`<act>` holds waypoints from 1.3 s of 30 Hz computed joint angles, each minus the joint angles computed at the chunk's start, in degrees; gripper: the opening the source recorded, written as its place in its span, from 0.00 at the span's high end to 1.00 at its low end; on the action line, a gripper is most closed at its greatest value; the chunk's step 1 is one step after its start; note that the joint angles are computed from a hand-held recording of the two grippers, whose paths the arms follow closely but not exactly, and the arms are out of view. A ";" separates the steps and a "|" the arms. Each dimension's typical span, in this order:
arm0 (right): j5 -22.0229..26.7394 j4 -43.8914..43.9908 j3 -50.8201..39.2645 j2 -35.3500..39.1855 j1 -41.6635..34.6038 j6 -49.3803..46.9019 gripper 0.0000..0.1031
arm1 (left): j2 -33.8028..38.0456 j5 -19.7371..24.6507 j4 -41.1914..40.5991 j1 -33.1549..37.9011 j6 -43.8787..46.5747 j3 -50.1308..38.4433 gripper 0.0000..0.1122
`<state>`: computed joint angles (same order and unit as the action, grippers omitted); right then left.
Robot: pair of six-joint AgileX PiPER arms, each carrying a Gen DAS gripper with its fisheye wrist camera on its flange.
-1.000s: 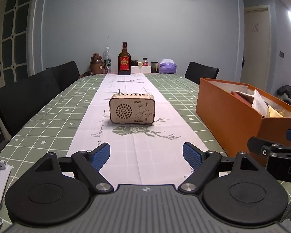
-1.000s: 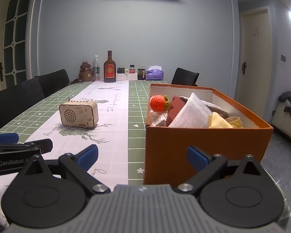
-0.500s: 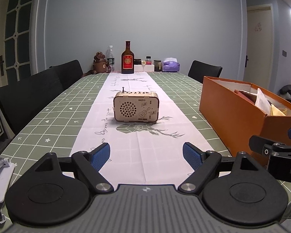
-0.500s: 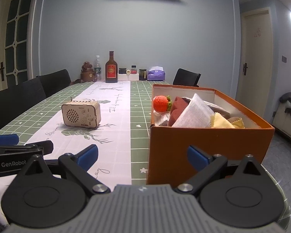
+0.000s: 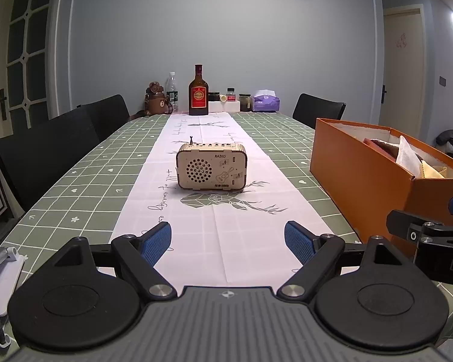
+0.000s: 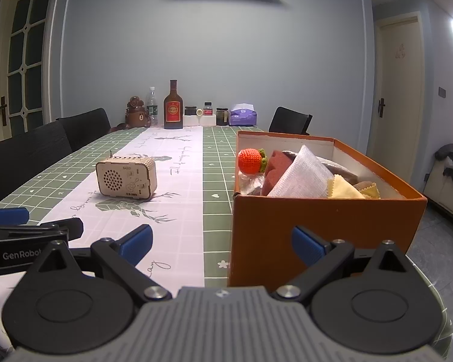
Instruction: Organize soft objects
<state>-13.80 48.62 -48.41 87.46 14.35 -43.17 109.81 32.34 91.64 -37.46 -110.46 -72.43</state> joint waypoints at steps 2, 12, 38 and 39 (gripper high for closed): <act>0.22 0.38 -0.15 0.11 0.04 -0.44 0.06 | 0.01 0.09 -0.12 -0.07 0.15 -0.01 0.12; 0.38 0.05 -0.41 0.33 0.00 -0.28 0.06 | -0.11 0.38 0.62 -0.21 -0.61 0.42 0.12; 0.77 0.79 -0.67 0.74 0.19 -1.56 0.06 | -0.40 0.95 -0.49 -0.24 0.78 0.41 0.12; 0.77 0.79 -0.67 0.74 0.19 -1.56 0.06 | -0.41 0.79 -0.58 -0.19 0.85 0.40 0.12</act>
<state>-13.04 49.40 -49.08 88.20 14.54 -44.72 109.40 33.13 91.06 -37.65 -109.61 -72.03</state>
